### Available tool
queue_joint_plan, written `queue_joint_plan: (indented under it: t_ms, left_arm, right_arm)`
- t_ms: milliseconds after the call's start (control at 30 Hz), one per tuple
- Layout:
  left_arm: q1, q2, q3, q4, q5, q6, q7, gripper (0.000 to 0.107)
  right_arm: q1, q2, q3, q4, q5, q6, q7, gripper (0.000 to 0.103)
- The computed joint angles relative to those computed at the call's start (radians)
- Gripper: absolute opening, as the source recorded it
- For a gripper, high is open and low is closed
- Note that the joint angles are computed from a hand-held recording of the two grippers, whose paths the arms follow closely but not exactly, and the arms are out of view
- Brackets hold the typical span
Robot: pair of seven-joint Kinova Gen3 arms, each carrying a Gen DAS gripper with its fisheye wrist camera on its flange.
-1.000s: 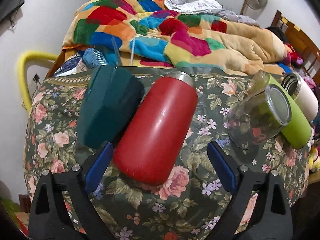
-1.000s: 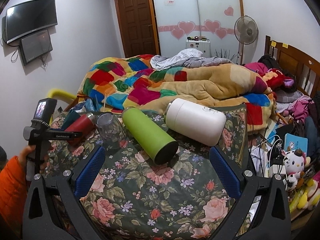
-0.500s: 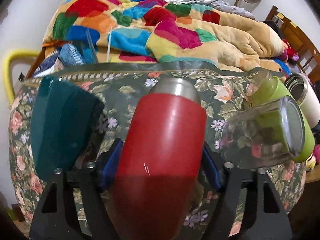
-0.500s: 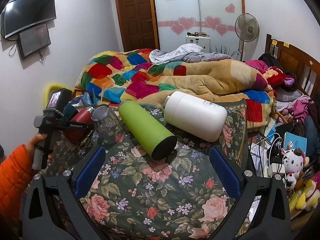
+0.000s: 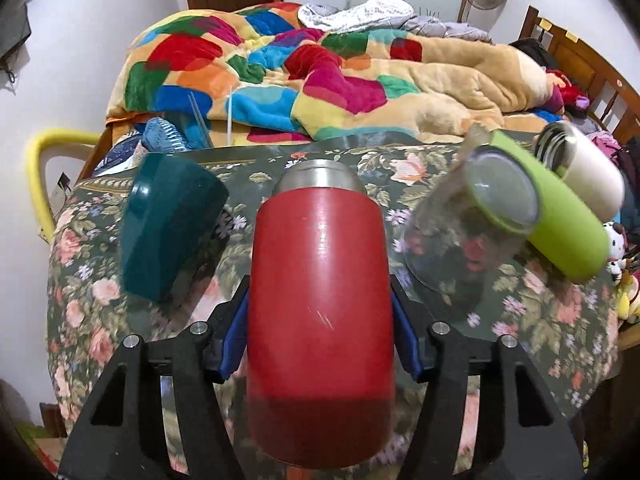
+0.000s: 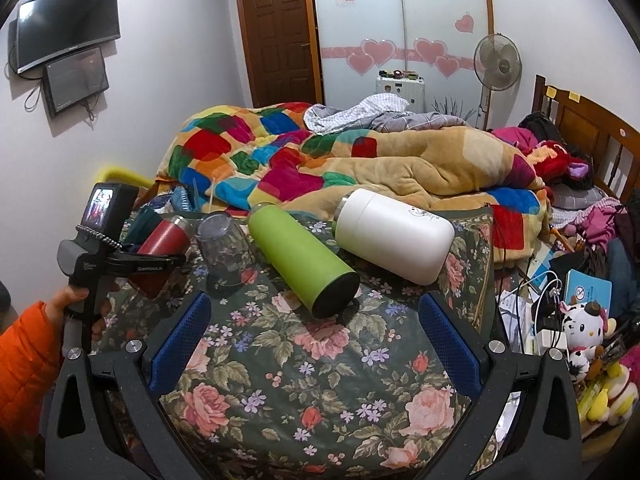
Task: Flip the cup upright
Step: 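Lift the red bottle with the left gripper and tilt it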
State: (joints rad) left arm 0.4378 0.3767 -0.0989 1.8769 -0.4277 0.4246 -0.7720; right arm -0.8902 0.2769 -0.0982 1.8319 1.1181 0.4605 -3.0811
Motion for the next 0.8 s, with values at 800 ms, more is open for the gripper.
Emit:
queue_joint_plan:
  t_ms: [800]
  left_arm:
    - [0.173,-0.194,0.241,-0.019,-0.316,0.167,0.297,0.061]
  right_arm:
    - [0.029,-0.150,-0.167,0.147,0.214,0.097,-0.233,0.103]
